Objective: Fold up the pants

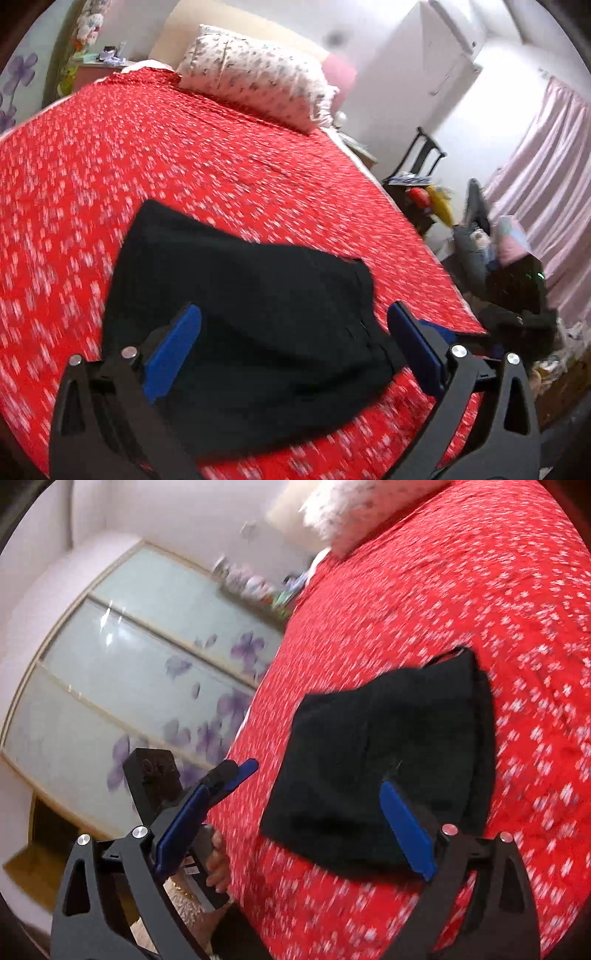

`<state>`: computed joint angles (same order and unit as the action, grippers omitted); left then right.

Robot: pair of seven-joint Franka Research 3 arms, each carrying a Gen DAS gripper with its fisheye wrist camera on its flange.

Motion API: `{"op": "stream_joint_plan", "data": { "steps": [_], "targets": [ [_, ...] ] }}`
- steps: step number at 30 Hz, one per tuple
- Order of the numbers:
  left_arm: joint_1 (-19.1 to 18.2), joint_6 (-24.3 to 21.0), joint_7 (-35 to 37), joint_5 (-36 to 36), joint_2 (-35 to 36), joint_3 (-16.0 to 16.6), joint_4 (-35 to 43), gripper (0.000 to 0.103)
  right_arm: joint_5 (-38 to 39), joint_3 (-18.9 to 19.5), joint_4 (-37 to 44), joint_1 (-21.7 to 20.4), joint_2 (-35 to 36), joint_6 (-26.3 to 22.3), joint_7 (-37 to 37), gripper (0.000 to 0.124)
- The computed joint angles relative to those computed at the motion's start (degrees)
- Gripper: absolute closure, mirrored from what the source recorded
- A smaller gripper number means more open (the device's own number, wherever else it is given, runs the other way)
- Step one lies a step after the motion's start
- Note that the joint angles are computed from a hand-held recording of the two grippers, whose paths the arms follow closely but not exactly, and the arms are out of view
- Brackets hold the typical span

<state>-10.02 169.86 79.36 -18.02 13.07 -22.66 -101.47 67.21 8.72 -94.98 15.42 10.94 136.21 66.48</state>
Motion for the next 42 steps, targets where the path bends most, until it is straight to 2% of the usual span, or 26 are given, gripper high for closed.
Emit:
{"op": "stream_joint_plan", "data": {
  "steps": [1, 2, 3, 4, 5, 6, 8, 9, 12, 13, 15, 16, 18, 19, 21, 24, 26, 28, 31, 33, 35, 39, 42],
  "targets": [
    [2.2, 1.2, 2.7, -5.3, -0.3, -3.0, -1.9, 0.002, -3.8, -0.4, 0.5, 0.5, 0.8, -0.9, 3.9, 0.028],
    [3.0, 0.5, 3.1, -8.2, 0.0, -4.1, -2.3, 0.002, -8.1, -2.1, 1.2, 2.2, 2.2, -2.0, 8.9, 0.028],
    [3.5, -2.1, 2.9, -10.6, 1.1, -4.5, -1.7, 0.002, -8.4, -1.9, 1.7, 1.8, 3.6, -3.0, 11.0, 0.028],
    [3.1, -6.1, -0.8, -9.1, 3.4, -3.8, -0.3, 0.003, -4.6, 0.4, 0.5, -0.4, 3.7, -2.0, 9.4, 0.028],
    [0.8, -6.9, -1.9, -6.9, 3.9, -1.2, 0.2, 0.003, -1.0, 0.6, -0.6, -0.8, 3.3, -1.3, 7.8, 0.029],
    [-2.5, -5.1, -4.5, -0.7, 3.7, 2.1, -0.3, 0.002, -0.2, 0.7, -1.1, -1.0, 2.8, -1.3, 7.4, 0.029],
    [-9.6, -8.7, -14.5, 15.1, 3.9, 9.5, 1.7, 0.002, -0.2, 0.8, -1.7, -0.8, 2.3, -0.4, 5.8, 0.029],
    [-11.3, -9.1, -18.0, 19.9, 3.8, 11.1, 2.0, 0.002, 0.2, 1.0, -2.4, -0.4, 1.8, 1.0, 4.2, 0.029],
    [-13.1, -5.7, -26.7, 27.6, 1.9, 13.4, -0.5, 0.002, 0.4, 1.1, -4.6, 0.8, -0.4, 4.7, 1.7, 0.029],
    [-15.3, -4.8, -32.8, 33.7, 0.9, 16.3, -1.4, 0.002, -1.2, 0.9, -5.3, 1.4, -1.5, 6.1, 1.3, 0.028],
    [-18.7, -4.6, -44.1, 45.9, -0.7, 21.4, -2.2, 0.002, -4.5, 0.6, -7.4, 2.9, -4.3, 11.7, -1.1, 0.028],
    [-21.2, -5.4, -52.0, 55.2, -1.6, 24.8, -2.1, 0.002, -6.4, 0.6, -8.9, 3.8, -5.8, 15.7, -2.0, 0.027],
    [-23.1, -8.1, -60.0, 65.7, -2.9, 26.8, -2.1, 0.002, -10.8, 0.2, -11.4, 5.3, -7.5, 22.5, -0.6, 0.024],
    [-23.4, -9.9, -62.7, 69.8, -3.1, 27.1, -1.8, 0.002, -15.4, -0.1, -12.4, 6.0, -7.7, 26.2, 2.9, 0.022],
    [-23.3, -13.1, -65.1, 74.8, -4.3, 26.5, -2.5, 0.002, -22.1, -1.1, -12.7, 6.3, -6.8, 28.3, 9.7, 0.022],
    [-21.3, -14.5, -62.5, 75.0, -4.6, 24.3, -3.1, 0.002, -22.5, -1.6, -10.4, 5.1, -4.4, 25.7, 15.0, 0.022],
    [-20.3, -15.8, -61.7, 75.5, -4.0, 22.7, -2.8, 0.002, -26.4, -2.5, -9.5, 4.8, -3.5, 23.3, 21.3, 0.022],
    [-18.9, -16.6, -60.3, 75.1, -3.5, 21.3, -2.5, 0.002, -30.7, -2.9, -9.1, 4.8, -2.7, 23.0, 26.0, 0.022],
    [-16.9, -17.5, -58.8, 74.3, -3.3, 18.9, -2.7, 0.002, -45.7, -5.3, -7.3, 7.2, -0.8, 23.7, 36.8, 0.022],
    [-15.4, -17.7, -57.4, 73.1, -2.9, 17.2, -2.5, 0.002, -49.5, -5.0, -6.8, 7.2, 0.0, 23.8, 38.4, 0.022],
    [-14.1, -18.8, -56.3, 72.3, -2.5, 15.5, -2.1, 0.002, -48.5, -3.9, -6.4, 6.2, 0.7, 23.7, 37.1, 0.022],
    [-12.4, -20.3, -54.2, 71.2, -1.7, 13.1, -1.4, 0.002, -39.8, -0.9, -5.8, 3.2, 2.1, 24.5, 32.1, 0.024],
    [-11.9, -20.3, -54.6, 71.2, -1.9, 12.6, -1.7, 0.002, -32.8, 0.8, -4.7, 1.3, 3.2, 23.4, 28.2, 0.038]
  ]
}}
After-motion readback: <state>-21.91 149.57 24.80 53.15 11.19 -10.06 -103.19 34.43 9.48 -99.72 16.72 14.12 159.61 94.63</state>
